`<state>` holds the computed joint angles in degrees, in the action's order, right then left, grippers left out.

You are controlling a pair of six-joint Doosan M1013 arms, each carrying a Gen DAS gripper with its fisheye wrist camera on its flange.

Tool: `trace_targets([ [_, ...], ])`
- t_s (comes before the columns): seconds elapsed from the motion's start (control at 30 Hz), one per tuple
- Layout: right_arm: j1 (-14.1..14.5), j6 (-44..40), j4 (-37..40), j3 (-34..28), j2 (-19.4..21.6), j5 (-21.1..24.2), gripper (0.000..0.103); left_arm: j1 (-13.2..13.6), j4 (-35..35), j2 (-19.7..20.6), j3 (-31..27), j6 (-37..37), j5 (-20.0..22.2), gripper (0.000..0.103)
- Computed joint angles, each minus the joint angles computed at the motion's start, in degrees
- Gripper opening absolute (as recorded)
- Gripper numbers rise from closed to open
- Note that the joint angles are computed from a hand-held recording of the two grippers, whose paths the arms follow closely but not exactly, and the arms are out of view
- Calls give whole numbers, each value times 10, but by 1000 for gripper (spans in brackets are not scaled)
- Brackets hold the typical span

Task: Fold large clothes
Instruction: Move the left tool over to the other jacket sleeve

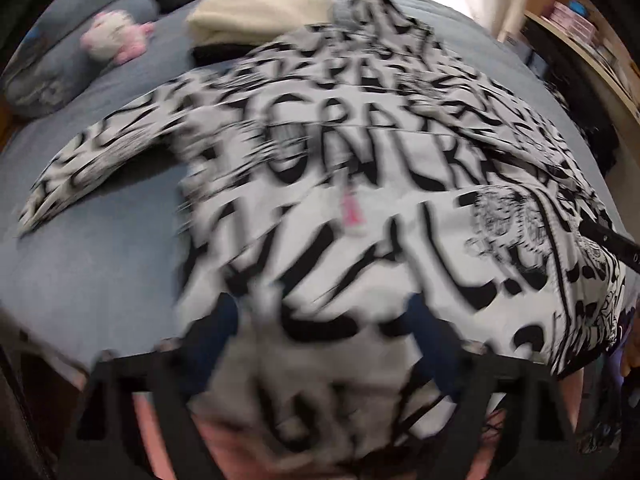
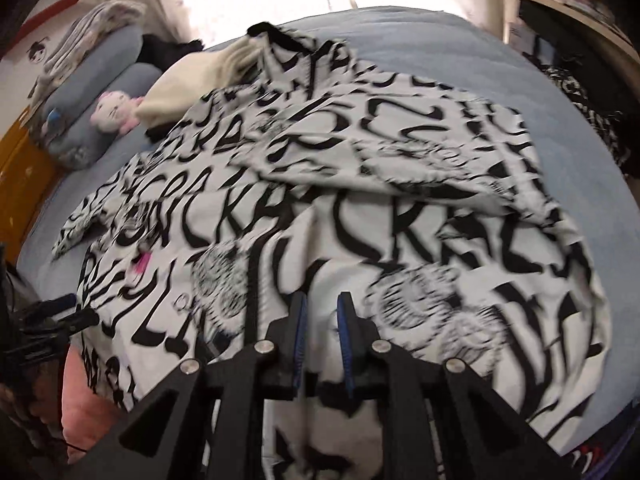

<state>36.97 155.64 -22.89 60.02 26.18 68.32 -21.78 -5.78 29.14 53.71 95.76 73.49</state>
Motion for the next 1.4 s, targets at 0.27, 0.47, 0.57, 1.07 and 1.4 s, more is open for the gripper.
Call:
trace_targets([
  [0.27,10,53,-15,5,4,7,35,40,-27,-10,30,-37,32,91],
  [0.47,13,84,-24,18,-1,19,35,41,-62,7,17,-49,25,91],
  [0.57,15,94,-31,25,-5,26,35,28,-19,15,14,-61,14,80],
  [1.07,12,125,-27,70,-25,19,35,53,19,13,6,-61,34,47],
  [1.4,12,125,-27,73,-25,13,35,45,9,20,-18,-74,91,47],
])
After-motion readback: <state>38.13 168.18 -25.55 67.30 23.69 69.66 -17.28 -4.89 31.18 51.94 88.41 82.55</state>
